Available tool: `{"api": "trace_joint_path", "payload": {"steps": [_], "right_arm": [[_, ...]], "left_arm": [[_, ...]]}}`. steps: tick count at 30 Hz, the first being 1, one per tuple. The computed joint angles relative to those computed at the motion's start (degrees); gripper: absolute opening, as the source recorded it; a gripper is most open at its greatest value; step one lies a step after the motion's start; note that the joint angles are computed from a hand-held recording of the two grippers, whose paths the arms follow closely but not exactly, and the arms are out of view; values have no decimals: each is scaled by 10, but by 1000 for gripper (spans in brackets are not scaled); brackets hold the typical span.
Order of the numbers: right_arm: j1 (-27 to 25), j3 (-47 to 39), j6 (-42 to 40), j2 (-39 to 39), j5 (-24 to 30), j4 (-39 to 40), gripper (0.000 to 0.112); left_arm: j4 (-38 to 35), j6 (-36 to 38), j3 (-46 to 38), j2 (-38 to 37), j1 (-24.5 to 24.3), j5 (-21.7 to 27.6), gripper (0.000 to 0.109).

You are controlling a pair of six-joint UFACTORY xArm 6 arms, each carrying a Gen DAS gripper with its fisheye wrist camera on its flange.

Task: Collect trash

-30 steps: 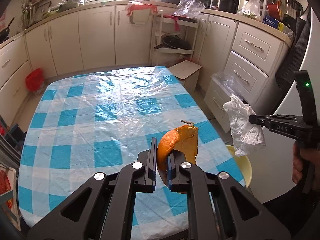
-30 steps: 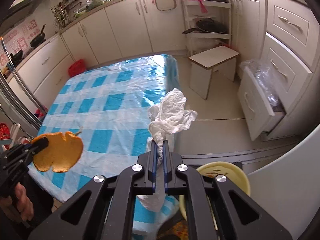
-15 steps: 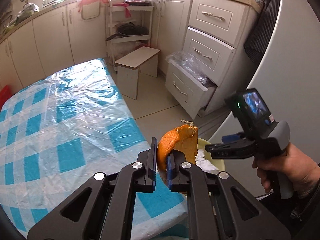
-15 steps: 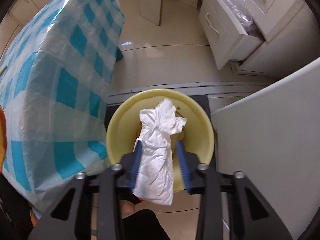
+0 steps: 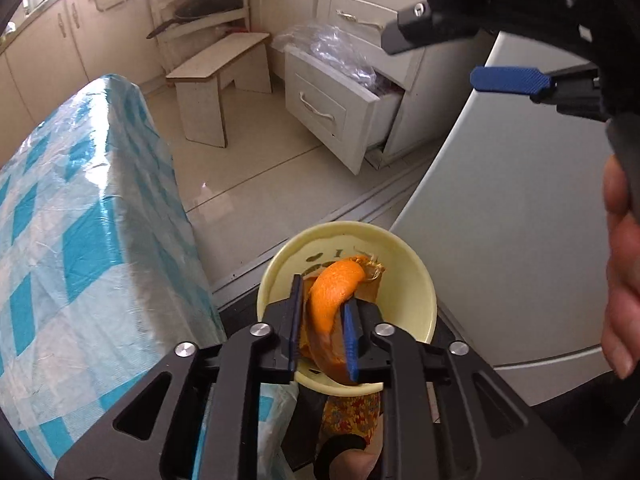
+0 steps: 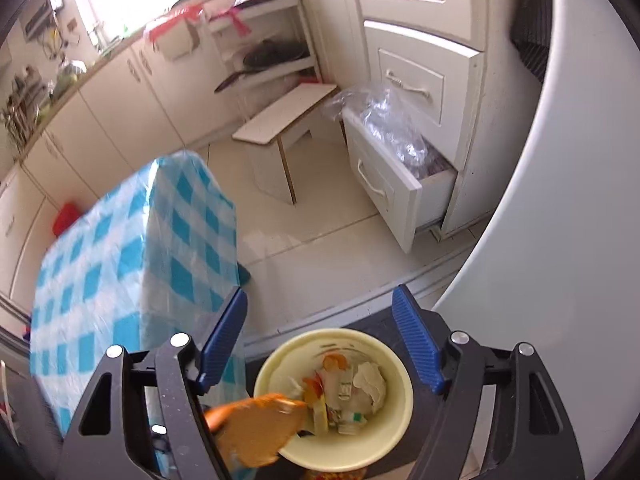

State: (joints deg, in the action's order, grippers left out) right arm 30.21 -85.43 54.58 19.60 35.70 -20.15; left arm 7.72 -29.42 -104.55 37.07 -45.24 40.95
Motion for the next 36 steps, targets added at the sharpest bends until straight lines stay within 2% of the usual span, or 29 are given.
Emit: {"api": "trace_joint_path", "payload": {"steps": [4,8,11,13,16,20,24,27,32,36], "right_arm": [[-5,1,4,-2,-6,2,72],[-2,-6,15,-4,3,-23,73],[3,-1,39,-14,10,-66,74],[10,2,62,-21,17,-105,75],[21,15,103,-44,33,-160,78],[48,66,218,-104,37,-270,89],[94,125,355,-165,49,-373,93],[142,149,424,-192,81,-426,93],[207,149,446,-211,140,-429,94],[252,127,416,-213,191,-405,95]], "left_arm": [[12,-7,-1,0,-6,-10,49],[50,-37,34,-34,-9,-18,55],[87,-74,87,-83,-7,-33,63],[123,-109,123,-120,-5,-36,74],[177,-163,181,-182,-1,-39,81],[236,-220,255,-266,5,-36,87],[274,-258,310,-334,6,-24,92],[294,-273,348,-383,4,-14,95],[313,-296,410,-464,-5,7,95],[333,-316,441,-513,-14,27,95]]}}
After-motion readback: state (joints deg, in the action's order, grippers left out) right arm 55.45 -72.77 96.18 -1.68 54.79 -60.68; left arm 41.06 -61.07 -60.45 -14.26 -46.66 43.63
